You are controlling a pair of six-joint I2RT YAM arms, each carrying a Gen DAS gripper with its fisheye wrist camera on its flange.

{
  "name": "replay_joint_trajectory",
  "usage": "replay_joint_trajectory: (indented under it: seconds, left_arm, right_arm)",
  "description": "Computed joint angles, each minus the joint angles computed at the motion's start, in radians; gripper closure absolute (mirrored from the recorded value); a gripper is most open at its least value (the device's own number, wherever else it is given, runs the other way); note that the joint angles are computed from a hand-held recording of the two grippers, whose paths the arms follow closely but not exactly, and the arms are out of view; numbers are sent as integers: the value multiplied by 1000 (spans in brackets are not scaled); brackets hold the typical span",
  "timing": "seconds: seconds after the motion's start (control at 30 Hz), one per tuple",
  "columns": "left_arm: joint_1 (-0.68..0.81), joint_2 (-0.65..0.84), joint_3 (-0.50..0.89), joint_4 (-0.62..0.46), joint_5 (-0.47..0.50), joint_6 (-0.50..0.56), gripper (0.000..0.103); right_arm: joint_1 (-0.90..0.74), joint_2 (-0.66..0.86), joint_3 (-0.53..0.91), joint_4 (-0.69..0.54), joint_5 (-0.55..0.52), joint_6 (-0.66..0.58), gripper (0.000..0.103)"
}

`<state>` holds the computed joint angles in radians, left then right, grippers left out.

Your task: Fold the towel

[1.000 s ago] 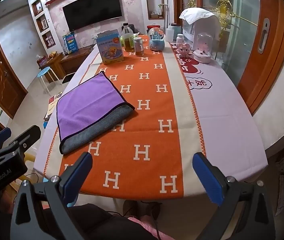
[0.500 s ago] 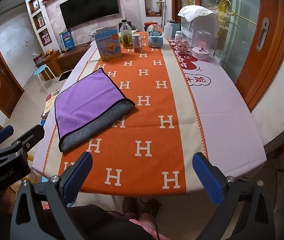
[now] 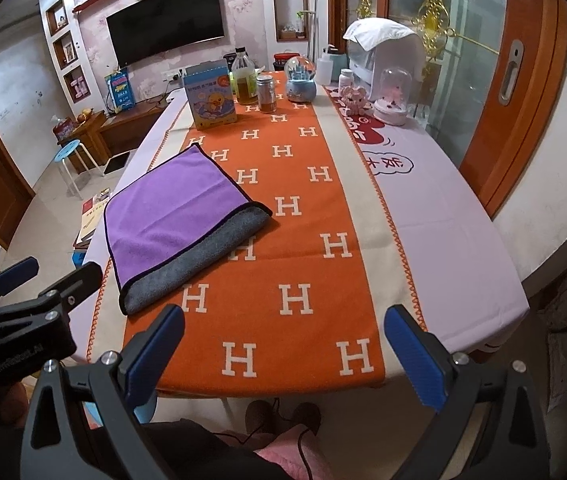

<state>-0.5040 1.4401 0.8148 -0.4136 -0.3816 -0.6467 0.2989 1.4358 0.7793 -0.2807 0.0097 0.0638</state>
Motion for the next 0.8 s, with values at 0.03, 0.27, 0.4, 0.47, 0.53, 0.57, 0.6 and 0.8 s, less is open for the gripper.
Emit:
replay_joint_trajectory:
  seconds: [0.03,0.27,0.4,0.47,0.53,0.57,0.6,0.8]
  left_arm:
    - [11,-1,-6,6,11,4,1]
    - [70,20,-24,36,70,14,1]
    - [109,61,-18,53,105,7,1]
    - [125,75,-20,62,118,-5,1]
    - [136,98,-11,61,113,-22,1]
    - [145,110,-4,59,113,-28,1]
    - [154,118,-2,59,115,-32,1]
    - [213,178,21,53,95,-101,1]
  right_arm:
    - [5,0,0,1,4,0,3]
    - [6,44,32,28,-14,-29,3]
    - [-8,98,78,49,-36,-75,3]
    - [-20,135,110,61,-57,-105,3]
    - [-29,182,151,69,-72,-143,3]
    - [-34,214,181,72,-85,-169,3]
    - [-38,235,202,73,-96,-185,3]
    - [-53,415,389,40,-153,-334,3]
